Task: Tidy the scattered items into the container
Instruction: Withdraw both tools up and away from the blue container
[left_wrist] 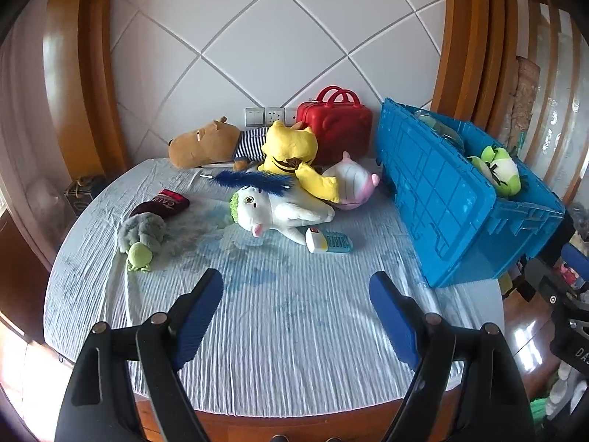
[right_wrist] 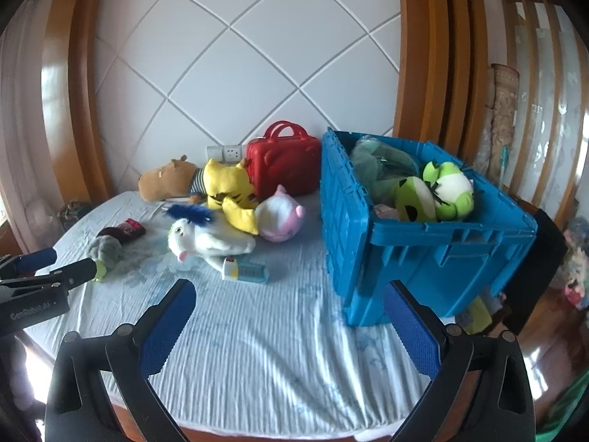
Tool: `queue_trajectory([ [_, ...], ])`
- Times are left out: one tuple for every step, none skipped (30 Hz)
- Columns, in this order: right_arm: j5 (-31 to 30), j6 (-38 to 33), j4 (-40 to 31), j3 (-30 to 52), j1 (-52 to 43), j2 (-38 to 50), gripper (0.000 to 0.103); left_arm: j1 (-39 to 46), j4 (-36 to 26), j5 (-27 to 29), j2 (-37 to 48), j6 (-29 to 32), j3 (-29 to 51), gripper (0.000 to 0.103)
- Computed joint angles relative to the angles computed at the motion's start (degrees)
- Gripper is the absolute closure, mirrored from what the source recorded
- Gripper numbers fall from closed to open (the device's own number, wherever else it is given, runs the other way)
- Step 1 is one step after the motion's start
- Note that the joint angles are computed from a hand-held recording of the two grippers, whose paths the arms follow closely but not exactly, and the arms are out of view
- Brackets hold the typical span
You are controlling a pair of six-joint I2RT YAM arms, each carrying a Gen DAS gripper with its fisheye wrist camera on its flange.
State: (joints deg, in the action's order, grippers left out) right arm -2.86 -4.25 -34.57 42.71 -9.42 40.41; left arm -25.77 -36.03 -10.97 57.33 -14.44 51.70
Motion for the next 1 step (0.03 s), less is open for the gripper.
queue_trajectory([
  [-0.2, 0.1, -0.2, 0.0, -0.2, -0.2, 0.000, -0.2, -0.2, 0.0, -0.2, 0.0, 0.0, 0.021],
])
